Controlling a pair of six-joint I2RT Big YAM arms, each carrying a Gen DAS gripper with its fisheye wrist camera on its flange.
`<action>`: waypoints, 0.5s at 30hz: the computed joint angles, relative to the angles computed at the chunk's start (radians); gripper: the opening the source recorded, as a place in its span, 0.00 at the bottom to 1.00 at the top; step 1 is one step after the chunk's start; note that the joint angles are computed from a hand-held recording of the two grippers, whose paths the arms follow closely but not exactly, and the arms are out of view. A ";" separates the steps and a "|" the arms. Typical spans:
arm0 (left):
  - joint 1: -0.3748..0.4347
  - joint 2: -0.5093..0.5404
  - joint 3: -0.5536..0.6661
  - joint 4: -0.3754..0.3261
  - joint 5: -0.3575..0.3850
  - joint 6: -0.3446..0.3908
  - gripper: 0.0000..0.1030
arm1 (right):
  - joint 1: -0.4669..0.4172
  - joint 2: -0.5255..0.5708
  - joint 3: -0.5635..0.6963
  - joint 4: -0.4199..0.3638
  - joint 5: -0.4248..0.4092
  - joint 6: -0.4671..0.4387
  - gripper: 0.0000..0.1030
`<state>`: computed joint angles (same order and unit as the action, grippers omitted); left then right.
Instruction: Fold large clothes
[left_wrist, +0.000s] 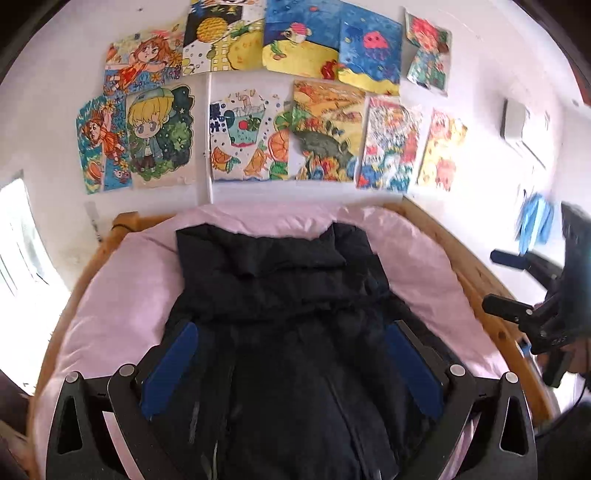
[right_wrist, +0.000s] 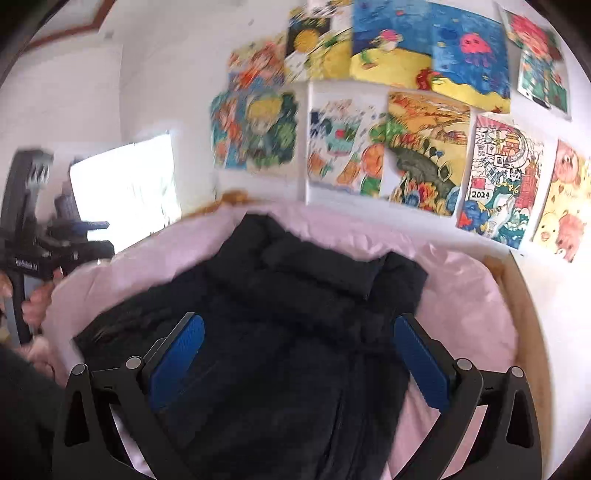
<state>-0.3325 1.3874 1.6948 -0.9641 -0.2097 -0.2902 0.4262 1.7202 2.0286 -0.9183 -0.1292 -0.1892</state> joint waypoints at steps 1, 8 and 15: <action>-0.017 -0.024 -0.014 -0.018 -0.014 -0.013 1.00 | 0.009 -0.022 -0.010 -0.029 0.018 -0.013 0.98; -0.120 -0.132 -0.186 -0.009 -0.122 -0.038 1.00 | 0.051 -0.256 -0.325 0.052 0.061 0.026 0.98; -0.163 -0.111 -0.323 0.010 -0.066 0.065 1.00 | 0.045 -0.240 -0.480 -0.071 0.105 -0.121 0.98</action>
<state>-0.4959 1.2760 1.3723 -0.9539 -0.2762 -0.2251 0.4708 1.4800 1.5484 -0.9889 -0.0243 -0.3107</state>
